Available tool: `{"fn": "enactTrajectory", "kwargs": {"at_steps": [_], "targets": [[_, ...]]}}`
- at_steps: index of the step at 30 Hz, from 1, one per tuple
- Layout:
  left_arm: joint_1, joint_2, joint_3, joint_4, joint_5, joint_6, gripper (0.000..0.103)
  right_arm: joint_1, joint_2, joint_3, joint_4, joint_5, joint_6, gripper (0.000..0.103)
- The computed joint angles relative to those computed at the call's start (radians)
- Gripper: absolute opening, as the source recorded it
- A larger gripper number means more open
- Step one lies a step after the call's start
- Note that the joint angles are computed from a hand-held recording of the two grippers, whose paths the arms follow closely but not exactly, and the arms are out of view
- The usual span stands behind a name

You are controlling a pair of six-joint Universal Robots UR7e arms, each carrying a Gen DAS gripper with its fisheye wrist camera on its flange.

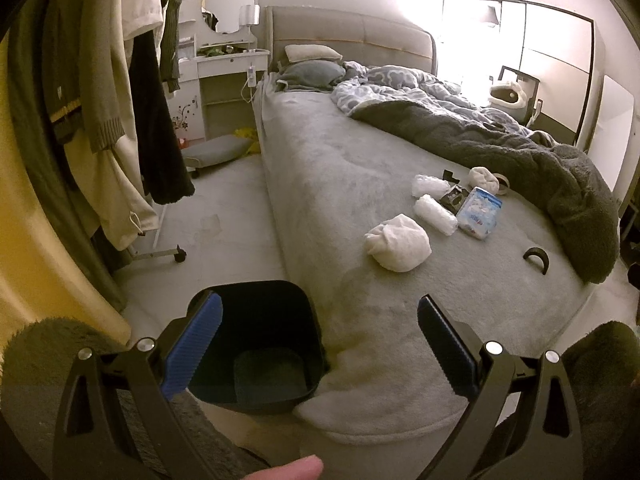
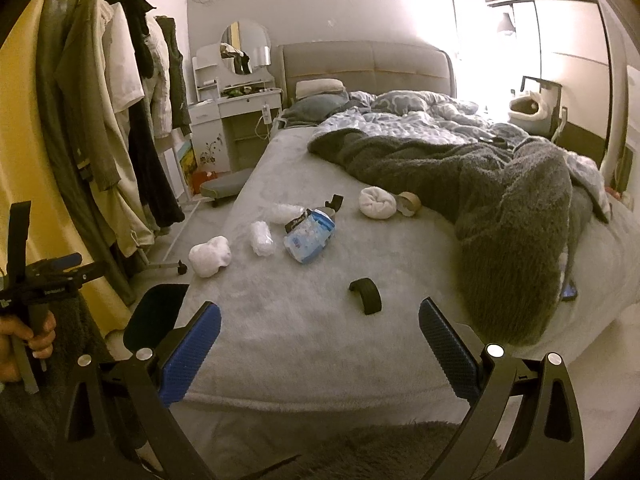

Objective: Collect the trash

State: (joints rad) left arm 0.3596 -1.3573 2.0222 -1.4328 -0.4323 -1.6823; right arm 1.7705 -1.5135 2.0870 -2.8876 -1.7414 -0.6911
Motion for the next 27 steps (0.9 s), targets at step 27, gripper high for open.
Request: {"fn": "enactTrajectory", "kwargs": {"at_steps": [27], "targets": [[0.089,0.016,0.056,-0.573,-0.009,0.665,0.089,0.019,0.168,-0.166,0.119,-0.074,0.067,0.100]]}}
